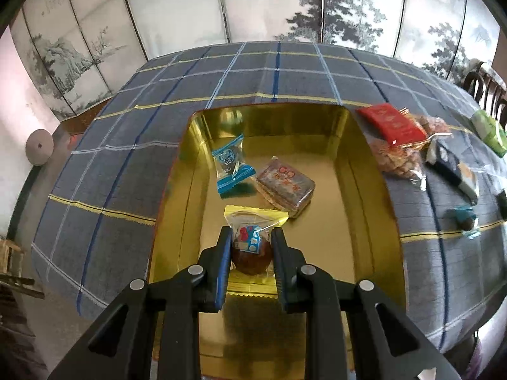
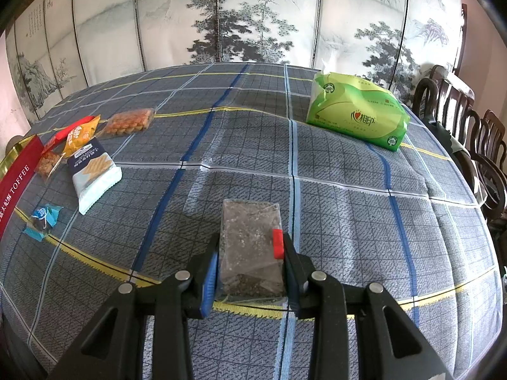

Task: Organize snacks
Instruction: 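Lower the yellow-wrapped cake into the tin and open the left tool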

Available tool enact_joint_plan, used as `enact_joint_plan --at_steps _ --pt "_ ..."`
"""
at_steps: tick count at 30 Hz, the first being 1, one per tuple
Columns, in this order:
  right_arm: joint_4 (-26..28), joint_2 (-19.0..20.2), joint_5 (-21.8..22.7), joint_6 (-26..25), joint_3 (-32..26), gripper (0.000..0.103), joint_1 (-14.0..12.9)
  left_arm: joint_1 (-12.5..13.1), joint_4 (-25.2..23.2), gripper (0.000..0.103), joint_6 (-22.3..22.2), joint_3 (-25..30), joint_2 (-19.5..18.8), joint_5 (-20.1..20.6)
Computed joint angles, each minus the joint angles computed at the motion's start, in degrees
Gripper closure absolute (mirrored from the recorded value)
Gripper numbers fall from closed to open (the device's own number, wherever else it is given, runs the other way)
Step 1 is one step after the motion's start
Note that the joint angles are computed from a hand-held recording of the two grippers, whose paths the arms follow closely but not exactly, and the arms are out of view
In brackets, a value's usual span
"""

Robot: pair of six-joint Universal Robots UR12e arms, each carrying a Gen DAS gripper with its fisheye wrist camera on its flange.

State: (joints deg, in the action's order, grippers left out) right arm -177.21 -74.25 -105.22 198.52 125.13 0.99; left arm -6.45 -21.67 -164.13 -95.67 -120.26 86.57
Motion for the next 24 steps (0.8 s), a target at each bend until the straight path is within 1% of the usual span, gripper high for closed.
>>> enact_joint_plan --at_steps 12,15,18,19,20,21,23,24 --pt "0.02 -0.01 -0.04 -0.01 0.00 0.068 0.02 -0.14 -1.03 0.081 0.01 1.66 -1.79 1.27" --pt "0.02 -0.03 -0.03 -0.01 0.00 0.068 0.02 -0.24 -1.45 0.079 -0.05 1.94 -1.95 1.64" --pt "0.02 -0.03 -0.01 -0.01 -0.01 0.068 0.02 -0.41 -0.52 0.079 0.26 1.81 -2.07 2.35" --pt "0.02 -0.03 -0.01 -0.01 -0.01 0.068 0.02 -0.43 -0.61 0.076 0.28 1.86 -2.09 2.33" --pt "0.05 -0.03 -0.04 0.00 -0.02 0.068 0.04 -0.39 -1.00 0.069 0.30 1.95 -2.09 2.07" --pt "0.02 -0.03 -0.02 -0.02 -0.01 0.068 0.02 -0.40 -1.02 0.066 0.33 1.99 -2.11 2.08" --pt "0.02 -0.03 -0.02 -0.02 -0.01 0.068 0.02 -0.57 0.49 0.052 0.26 1.70 -2.12 3.05" --pt "0.05 -0.04 -0.04 0.00 -0.02 0.068 0.04 -0.61 1.16 0.049 0.22 1.44 -1.98 3.20"
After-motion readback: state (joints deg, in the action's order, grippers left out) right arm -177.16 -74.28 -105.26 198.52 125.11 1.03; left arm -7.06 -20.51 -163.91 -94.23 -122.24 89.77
